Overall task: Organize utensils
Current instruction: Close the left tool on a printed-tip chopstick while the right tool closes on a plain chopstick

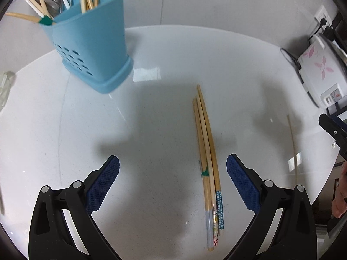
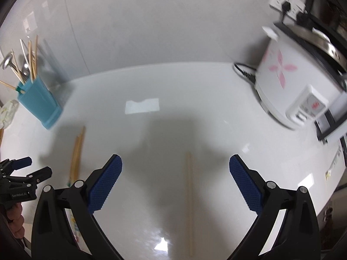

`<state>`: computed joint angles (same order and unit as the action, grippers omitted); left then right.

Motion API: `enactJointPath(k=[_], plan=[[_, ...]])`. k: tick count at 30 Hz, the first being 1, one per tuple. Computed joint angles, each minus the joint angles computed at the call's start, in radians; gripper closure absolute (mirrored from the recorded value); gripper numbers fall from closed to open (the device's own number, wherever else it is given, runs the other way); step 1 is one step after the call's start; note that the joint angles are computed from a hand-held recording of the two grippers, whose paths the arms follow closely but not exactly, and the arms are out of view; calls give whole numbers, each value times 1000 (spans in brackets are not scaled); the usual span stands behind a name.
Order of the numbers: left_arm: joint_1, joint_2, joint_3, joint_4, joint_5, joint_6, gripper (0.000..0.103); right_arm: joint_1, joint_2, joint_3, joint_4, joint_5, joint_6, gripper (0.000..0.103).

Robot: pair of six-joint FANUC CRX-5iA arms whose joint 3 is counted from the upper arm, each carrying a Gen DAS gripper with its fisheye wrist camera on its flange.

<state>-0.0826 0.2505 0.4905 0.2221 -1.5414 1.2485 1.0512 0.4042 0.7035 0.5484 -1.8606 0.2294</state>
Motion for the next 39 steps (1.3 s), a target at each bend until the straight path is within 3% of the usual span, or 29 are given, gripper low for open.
enactJointPath(k=[7,17,28,37,39], plan=[[-28,-13,-33,-59,9,13,6,2,-57,-109,-73,-9,-42,9],[-63,-14,-55,-148,13,48,9,-5,-90,-163,-137,-10,-40,16],[-63,-4,-41,-173,-2,89,15,-21,-108,-199,-212,19,-18,27],[-99,24,9,-186,-52,128,31,-63,-130,-216,-296,54,-26,43],[-109,37,31,-192,-71,145,35,-75,-134,-216,-325,55,-30,51]])
